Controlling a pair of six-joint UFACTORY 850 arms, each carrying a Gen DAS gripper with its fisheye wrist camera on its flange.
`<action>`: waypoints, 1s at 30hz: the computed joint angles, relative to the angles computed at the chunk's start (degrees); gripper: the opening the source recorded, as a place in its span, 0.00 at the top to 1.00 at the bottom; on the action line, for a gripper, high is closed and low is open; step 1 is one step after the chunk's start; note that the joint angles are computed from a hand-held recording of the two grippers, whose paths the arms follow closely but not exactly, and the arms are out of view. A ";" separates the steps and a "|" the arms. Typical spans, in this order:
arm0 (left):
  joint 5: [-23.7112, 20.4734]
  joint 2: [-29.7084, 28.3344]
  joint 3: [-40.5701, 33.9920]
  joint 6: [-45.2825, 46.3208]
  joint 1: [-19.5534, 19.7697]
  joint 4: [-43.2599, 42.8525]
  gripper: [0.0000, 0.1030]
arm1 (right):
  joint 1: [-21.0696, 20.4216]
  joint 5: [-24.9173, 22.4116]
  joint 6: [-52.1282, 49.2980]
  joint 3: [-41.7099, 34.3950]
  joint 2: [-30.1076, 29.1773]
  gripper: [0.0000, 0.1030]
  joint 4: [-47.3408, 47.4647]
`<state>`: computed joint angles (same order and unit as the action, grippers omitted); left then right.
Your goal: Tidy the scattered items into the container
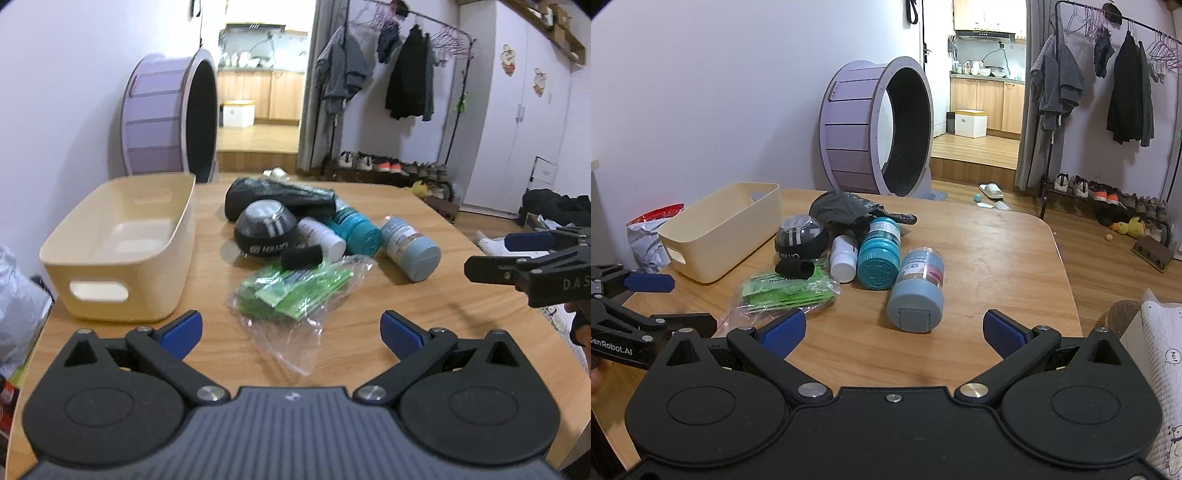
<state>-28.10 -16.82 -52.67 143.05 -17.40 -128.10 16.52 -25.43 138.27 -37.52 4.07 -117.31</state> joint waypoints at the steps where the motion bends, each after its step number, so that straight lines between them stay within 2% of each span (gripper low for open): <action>1: -0.56 0.09 0.29 1.52 -0.05 -1.20 0.02 | -0.03 -0.03 0.22 0.06 0.03 0.00 -0.24; 5: -2.65 -0.26 0.58 2.79 -0.06 -1.84 0.05 | -0.27 0.16 1.05 0.21 0.22 0.00 -0.89; 7: -3.00 -0.91 0.07 1.71 -0.01 0.09 0.13 | -0.48 0.29 1.68 0.29 0.31 0.00 -1.38; 9: -2.57 -1.63 -0.65 1.32 -0.18 1.84 0.32 | -0.69 0.40 2.49 0.46 0.49 0.00 -2.03; 10: -2.42 -2.00 -0.92 2.09 -0.34 1.40 0.36 | -0.77 0.39 2.82 0.53 0.55 0.00 -2.28; 12: -3.58 -2.65 -1.24 4.31 -0.38 -0.47 0.52 | -1.02 0.38 3.91 0.82 0.73 0.00 -3.35; 14: -4.95 -3.18 -1.71 5.24 -0.25 -2.51 0.52 | -1.66 0.43 7.26 1.24 0.58 0.00 -6.73; 17: -4.68 -4.74 -4.73 -1.37 0.20 2.76 0.52 | -2.61 1.15 9.14 1.37 0.46 0.00 -7.85; 19: -5.01 -5.93 -6.23 -1.91 0.17 3.04 0.52 | -2.78 0.87 9.85 1.60 0.67 0.00 -8.80; 23: -3.19 -8.56 -9.08 -0.63 -0.62 2.93 0.52 | -3.17 0.63 13.73 1.90 0.97 0.00 -12.50; 27: -1.70 -10.44 -12.02 -6.09 -1.06 6.70 0.52 | -3.42 0.39 15.28 2.11 0.91 0.00 -13.81; 30: 0.01 -11.42 -13.69 -6.74 -1.94 5.61 0.52 | -3.65 0.17 15.59 2.04 0.50 0.00 -13.58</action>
<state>-28.09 -28.24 -66.36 136.31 -19.34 -122.49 12.87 -25.27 153.85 -35.47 4.57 -130.88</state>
